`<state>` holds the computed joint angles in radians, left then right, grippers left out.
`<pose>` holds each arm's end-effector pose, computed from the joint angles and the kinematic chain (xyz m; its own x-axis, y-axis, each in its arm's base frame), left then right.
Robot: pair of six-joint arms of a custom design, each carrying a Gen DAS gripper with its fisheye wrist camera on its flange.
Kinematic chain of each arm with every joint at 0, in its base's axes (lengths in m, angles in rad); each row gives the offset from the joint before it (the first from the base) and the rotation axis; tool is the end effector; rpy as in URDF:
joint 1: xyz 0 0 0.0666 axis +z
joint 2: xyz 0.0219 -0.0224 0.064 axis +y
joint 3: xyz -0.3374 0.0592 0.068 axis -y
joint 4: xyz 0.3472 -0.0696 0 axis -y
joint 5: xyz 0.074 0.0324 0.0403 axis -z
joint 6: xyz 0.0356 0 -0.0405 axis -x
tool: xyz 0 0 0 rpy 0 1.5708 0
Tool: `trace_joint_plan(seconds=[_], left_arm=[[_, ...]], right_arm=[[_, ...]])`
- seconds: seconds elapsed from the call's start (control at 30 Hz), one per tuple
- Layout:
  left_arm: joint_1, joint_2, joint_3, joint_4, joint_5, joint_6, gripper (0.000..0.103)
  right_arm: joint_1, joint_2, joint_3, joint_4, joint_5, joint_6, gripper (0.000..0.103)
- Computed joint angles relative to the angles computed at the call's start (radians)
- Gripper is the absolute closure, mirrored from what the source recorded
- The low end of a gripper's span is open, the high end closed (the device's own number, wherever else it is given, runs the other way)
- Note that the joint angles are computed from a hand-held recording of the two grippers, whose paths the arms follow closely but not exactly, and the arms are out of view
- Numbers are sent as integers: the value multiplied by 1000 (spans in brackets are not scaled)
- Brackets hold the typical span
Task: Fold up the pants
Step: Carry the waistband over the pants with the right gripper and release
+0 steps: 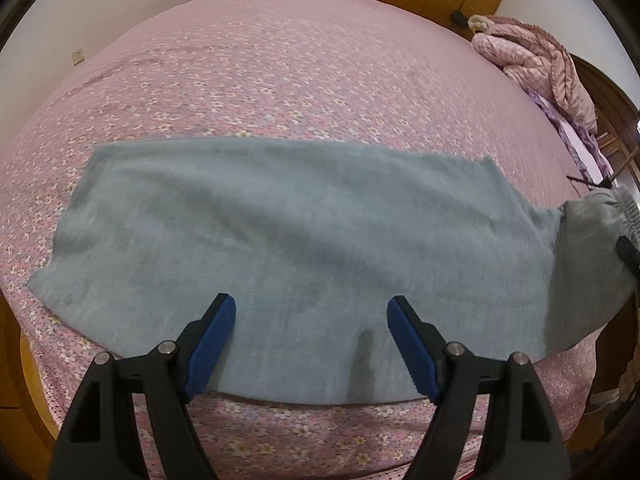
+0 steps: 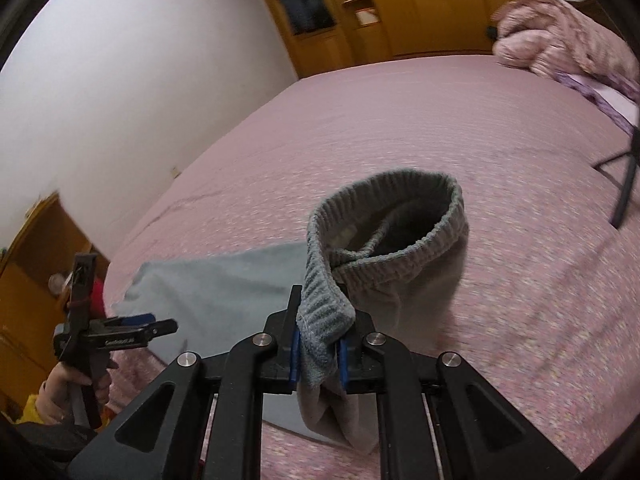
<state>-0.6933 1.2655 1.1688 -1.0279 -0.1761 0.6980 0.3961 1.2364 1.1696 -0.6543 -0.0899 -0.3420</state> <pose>0.2943 -0.2370 0.3409 -0.8986 -0.0760 -0.4322 -0.0084 0.9877 -0.1563 0.3716 0.1584 0.3760 -0.7236 0.0595 -0.6877 -0.2163 0.9266 0.3077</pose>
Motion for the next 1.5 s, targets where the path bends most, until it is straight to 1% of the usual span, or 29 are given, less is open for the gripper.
trace_joint_plan(seconds=[0.3, 0.6, 0.67, 0.73, 0.8, 0.9, 1.03, 1.1, 1.2, 1.27, 1.3, 1.37, 1.4, 1.5], left_arm=[[30, -38, -36, 25, 18, 1, 21], [41, -30, -50, 61, 56, -16, 21], [45, -30, -56, 69, 63, -19, 21], [50, -33, -63, 80, 71, -22, 22], [54, -36, -69, 88, 77, -26, 22], [58, -39, -76, 99, 82, -29, 22], [54, -43, -75, 98, 85, -20, 22], [54, -47, -76, 106, 98, -20, 21], [52, -48, -71, 118, 126, -15, 22], [47, -44, -62, 128, 146, -14, 22], [45, -42, -57, 131, 152, -18, 22], [36, -35, -43, 140, 162, -23, 22], [32, -30, -34, 144, 169, -27, 22], [15, -18, -2, 156, 187, -47, 22]], right_arm=[[90, 122, 104, -29, 1, 70, 89], [178, 314, 255, -114, 31, 110, 88], [191, 354, 282, -138, 43, 111, 88], [187, 384, 304, -167, 28, 99, 86], [181, 396, 305, -166, 6, 78, 83], [180, 390, 301, -161, -8, 66, 78], [179, 330, 264, -142, -46, 72, 76], [176, 294, 243, -140, -43, 77, 73], [162, 228, 195, -133, -35, 79, 72], [146, 185, 158, -128, -11, 70, 71], [142, 179, 152, -130, 1, 66, 69], [128, 168, 131, -134, 29, 52, 69], [121, 169, 126, -137, 30, 42, 69], [99, 174, 106, -137, -16, 9, 69]])
